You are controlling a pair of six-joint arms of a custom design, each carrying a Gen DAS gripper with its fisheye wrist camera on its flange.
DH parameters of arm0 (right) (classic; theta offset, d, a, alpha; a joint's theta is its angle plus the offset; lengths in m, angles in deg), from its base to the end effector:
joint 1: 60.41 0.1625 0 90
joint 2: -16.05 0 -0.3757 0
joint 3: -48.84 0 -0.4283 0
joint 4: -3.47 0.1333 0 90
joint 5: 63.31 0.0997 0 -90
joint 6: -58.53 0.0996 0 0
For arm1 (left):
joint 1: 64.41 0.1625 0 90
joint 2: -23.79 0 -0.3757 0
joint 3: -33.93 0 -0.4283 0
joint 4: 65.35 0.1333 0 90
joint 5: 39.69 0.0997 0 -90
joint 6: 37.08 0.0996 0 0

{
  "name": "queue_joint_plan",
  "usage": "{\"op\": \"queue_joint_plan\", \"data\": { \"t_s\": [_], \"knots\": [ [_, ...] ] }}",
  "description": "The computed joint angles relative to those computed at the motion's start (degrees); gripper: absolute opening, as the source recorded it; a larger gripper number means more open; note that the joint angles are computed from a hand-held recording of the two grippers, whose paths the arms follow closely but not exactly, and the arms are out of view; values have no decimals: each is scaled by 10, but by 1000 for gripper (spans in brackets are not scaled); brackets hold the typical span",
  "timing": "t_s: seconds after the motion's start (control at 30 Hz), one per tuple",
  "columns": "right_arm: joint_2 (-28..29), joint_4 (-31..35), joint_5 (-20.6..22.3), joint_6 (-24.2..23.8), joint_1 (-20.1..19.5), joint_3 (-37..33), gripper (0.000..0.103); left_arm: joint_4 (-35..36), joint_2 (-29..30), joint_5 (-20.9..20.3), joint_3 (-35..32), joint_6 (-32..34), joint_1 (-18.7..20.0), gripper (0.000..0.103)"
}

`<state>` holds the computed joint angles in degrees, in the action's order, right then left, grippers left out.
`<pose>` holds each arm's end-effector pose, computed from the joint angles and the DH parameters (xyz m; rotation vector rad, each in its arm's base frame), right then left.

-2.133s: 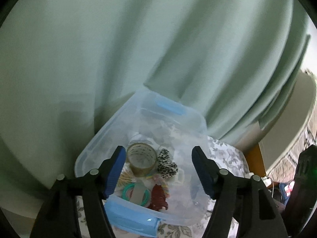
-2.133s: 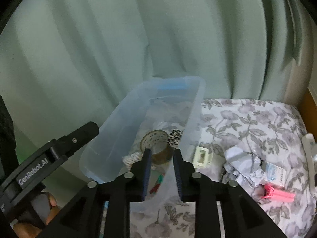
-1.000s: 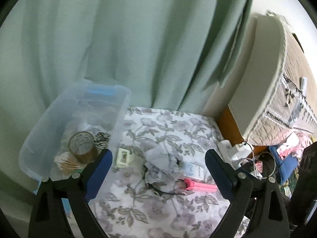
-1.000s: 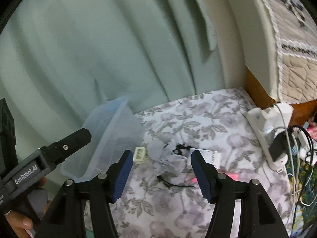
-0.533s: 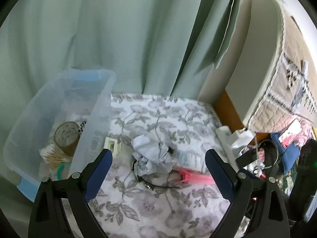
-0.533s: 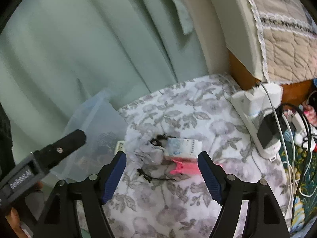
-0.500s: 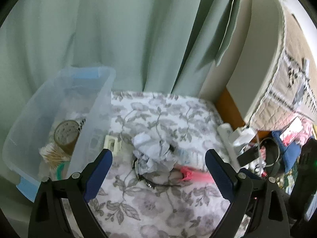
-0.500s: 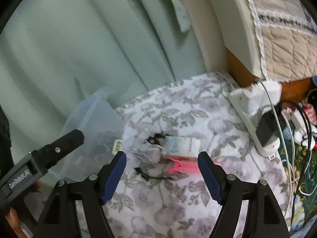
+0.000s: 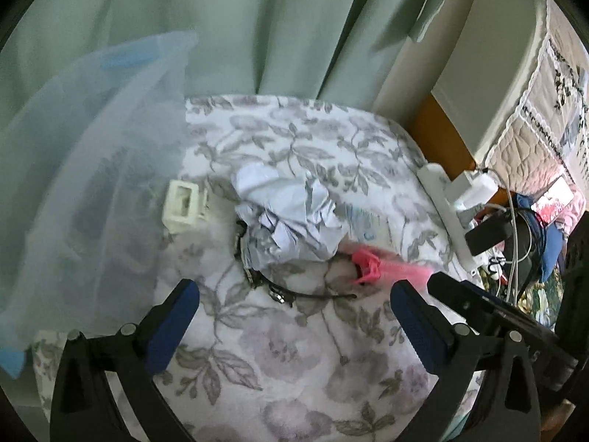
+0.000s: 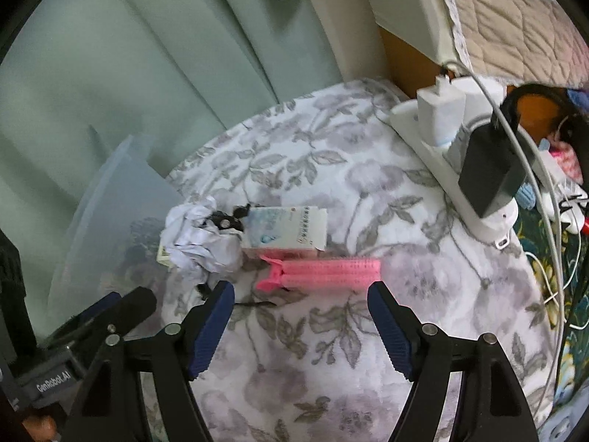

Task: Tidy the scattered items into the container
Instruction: 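Withdraw both tools toward the crumpled paper and pink rollers, then grasp the crumpled white paper with the left tool while the right tool grasps the pink rollers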

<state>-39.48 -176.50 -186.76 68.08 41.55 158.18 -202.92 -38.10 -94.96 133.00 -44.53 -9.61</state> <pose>0.2000 -0.5659 0.1183 -0.1947 -2.5316 0.9521 -0.2085 -0.6252 0.1725 0.5505 2.5360 -0.5147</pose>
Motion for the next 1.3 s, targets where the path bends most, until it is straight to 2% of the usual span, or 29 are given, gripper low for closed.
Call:
{"op": "queue_joint_plan", "data": {
  "t_s": [0.37,0.63,0.87,0.93,1.0,1.1,1.3],
  "knots": [
    [21,37,3,1,-17,-14,78,-9,37,21,-26,-37,25,103],
    [35,46,5,2,-27,-26,78,-25,82,20,-71,-1,28,103],
    [50,58,10,-4,-33,-45,79,-13,122,6,-119,-3,38,102],
    [55,60,11,-4,-34,-51,84,-13,126,-4,-125,-6,42,100],
    [58,55,15,-9,-34,-54,89,-18,127,-13,-127,-5,44,93],
    [65,56,10,-9,-34,-61,90,-24,129,-26,-128,3,45,83],
    [80,62,6,-4,-34,-83,94,-41,130,-31,-123,21,44,73]
  ]
}}
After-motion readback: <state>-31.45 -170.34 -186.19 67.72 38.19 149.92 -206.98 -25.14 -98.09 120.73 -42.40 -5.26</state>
